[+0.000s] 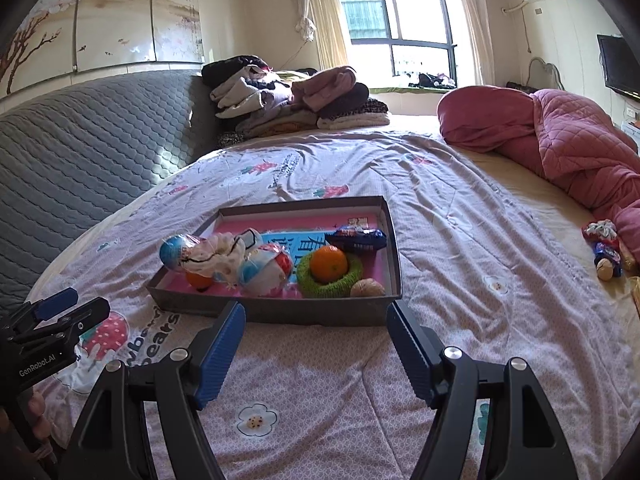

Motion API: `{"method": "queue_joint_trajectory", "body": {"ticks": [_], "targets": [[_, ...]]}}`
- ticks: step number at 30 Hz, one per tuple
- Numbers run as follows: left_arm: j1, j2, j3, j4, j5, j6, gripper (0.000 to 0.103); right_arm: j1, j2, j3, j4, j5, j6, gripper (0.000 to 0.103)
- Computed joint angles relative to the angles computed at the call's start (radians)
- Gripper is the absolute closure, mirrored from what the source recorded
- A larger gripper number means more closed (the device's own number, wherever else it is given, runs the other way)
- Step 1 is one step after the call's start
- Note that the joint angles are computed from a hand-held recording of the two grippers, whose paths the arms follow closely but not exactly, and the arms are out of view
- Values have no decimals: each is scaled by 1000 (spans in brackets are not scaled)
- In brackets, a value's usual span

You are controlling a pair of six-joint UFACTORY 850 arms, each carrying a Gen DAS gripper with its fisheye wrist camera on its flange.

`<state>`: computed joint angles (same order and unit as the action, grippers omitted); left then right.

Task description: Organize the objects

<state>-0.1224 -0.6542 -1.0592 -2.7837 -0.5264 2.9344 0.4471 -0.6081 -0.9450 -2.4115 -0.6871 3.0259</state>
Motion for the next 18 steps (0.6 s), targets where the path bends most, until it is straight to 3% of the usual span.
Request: {"method": "queue_joint_trajectory", "body": {"ticks": [11,18], "targets": [[2,-65,-45,85,13,-77,28,-15,-65,-37,-5,40,17,30],[-7,-90,-66,10,41,-6,28,-16,-82,-48,6,51,10,30]]}}
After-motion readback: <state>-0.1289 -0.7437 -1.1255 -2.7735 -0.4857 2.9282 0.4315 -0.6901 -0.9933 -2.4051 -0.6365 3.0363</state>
